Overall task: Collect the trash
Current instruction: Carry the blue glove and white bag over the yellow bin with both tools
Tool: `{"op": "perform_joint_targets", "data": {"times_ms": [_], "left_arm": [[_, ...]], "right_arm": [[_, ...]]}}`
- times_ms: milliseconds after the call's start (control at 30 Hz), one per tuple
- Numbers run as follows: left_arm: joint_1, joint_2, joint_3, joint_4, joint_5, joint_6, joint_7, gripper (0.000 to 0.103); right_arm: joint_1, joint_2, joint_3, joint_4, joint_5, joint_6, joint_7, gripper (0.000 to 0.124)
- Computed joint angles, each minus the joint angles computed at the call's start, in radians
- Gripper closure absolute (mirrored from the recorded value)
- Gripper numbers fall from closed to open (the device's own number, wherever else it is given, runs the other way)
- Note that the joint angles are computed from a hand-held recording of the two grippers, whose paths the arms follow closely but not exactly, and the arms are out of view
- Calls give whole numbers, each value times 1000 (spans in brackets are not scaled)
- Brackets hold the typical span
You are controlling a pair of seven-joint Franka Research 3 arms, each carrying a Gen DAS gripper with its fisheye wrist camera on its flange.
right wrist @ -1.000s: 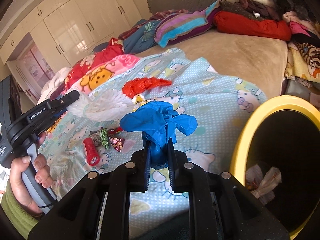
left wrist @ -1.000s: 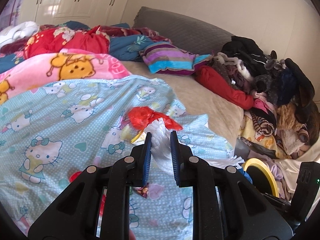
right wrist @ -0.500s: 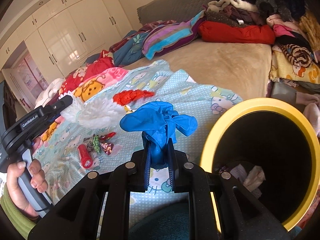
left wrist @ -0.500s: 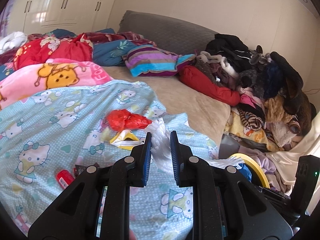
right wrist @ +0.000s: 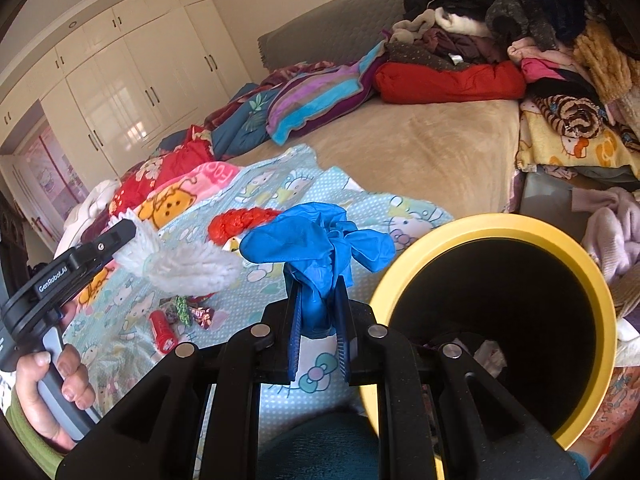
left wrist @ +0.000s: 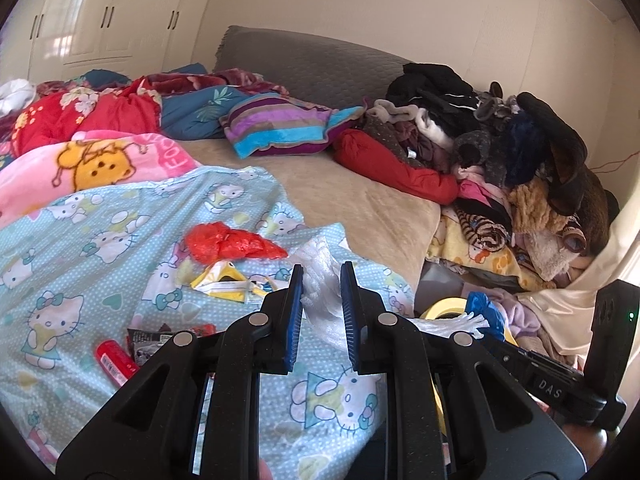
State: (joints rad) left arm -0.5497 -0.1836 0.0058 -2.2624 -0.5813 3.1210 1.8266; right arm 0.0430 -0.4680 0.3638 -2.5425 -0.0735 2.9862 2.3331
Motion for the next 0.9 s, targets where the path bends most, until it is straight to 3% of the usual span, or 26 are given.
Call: {"op": "perform_joint_targets", "data": {"times_ms": [333,900], "left_arm": [[-19,4,-14,12,-4,-6,25,90],[-3,33,-89,46,-1,-36,70,90]], "right_arm": [[-21,-57,-6,-38,6,-7,7,109],[-65,-144,-13,-108,36,-28,5,109]]}}
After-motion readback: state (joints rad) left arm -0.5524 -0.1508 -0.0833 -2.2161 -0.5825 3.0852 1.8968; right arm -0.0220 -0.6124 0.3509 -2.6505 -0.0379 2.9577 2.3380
